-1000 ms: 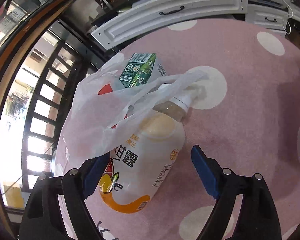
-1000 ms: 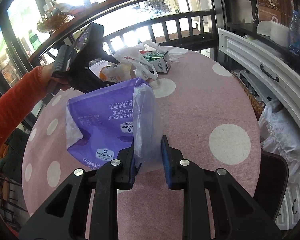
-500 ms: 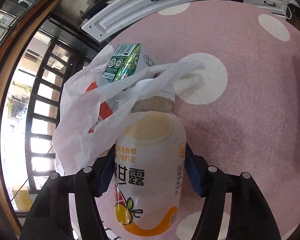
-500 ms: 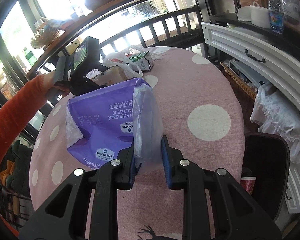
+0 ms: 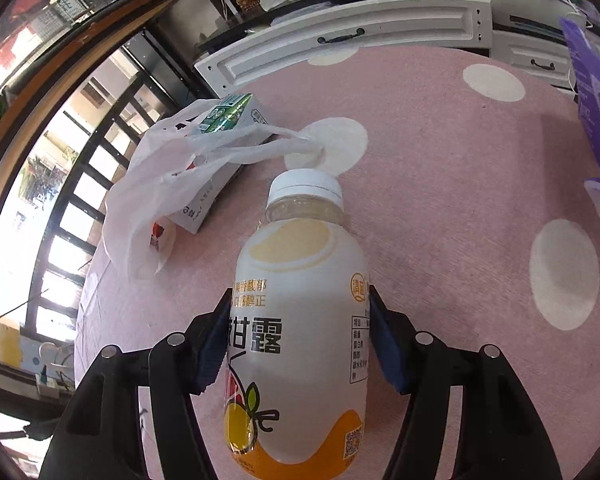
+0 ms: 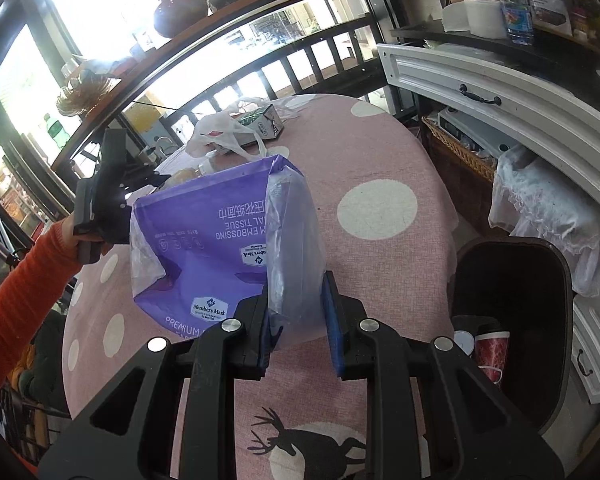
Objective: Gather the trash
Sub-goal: 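Carry the tissue pack to the bin and open right tool while left tool carries the bottle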
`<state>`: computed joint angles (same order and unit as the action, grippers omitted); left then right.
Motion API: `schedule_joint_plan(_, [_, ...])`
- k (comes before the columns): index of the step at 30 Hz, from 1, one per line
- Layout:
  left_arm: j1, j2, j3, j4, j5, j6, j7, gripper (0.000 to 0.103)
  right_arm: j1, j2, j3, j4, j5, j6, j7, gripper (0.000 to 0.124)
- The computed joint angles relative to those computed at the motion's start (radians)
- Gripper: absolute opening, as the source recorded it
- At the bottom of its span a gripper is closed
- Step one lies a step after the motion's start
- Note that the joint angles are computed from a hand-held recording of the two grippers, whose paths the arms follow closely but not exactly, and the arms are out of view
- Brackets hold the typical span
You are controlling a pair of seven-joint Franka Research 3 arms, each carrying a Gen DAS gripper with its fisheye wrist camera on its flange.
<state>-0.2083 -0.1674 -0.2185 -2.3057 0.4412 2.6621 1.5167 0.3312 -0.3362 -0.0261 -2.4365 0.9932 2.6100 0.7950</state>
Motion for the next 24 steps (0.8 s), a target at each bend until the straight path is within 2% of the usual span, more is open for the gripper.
schedule_joint_plan(4, [-0.008,-0.053,-0.020,-0.059,-0.004,0.036,-0.098,0.062,-0.011,-0.035,-0.018,-0.040,0.026,0.017,-0.007,0.023])
schedule_joint_plan(7, [-0.035,-0.081,-0.017,-0.095,-0.067,0.098,-0.145,0.062,-0.027,-0.064,-0.033,-0.078,0.039,0.043,-0.005,0.023])
schedule_joint_plan(13, [-0.082,-0.107,-0.060,-0.126,-0.083,0.223,-0.283,0.062,-0.076,-0.122,-0.073,-0.153,0.034,0.090,0.028,0.023])
schedule_joint_plan(15, [-0.070,-0.105,-0.101,-0.119,-0.045,0.255,-0.360,0.062,-0.099,-0.142,-0.079,-0.179,0.017,0.116,0.050,0.023])
schedule_joint_plan(17, [-0.082,-0.087,-0.117,-0.099,-0.031,0.274,-0.405,0.062,-0.116,-0.160,-0.094,-0.204,0.005,0.135,0.066,0.023])
schedule_joint_plan(20, [-0.068,-0.052,-0.164,-0.055,0.052,0.281,-0.508,0.062,-0.138,-0.179,-0.116,-0.236,-0.006,0.172,0.086,0.023])
schedule_joint_plan(24, [-0.106,-0.001,-0.164,-0.010,0.083,0.327,-0.579,0.062,-0.195,-0.177,-0.077,-0.284,-0.094,0.298,0.166,0.023])
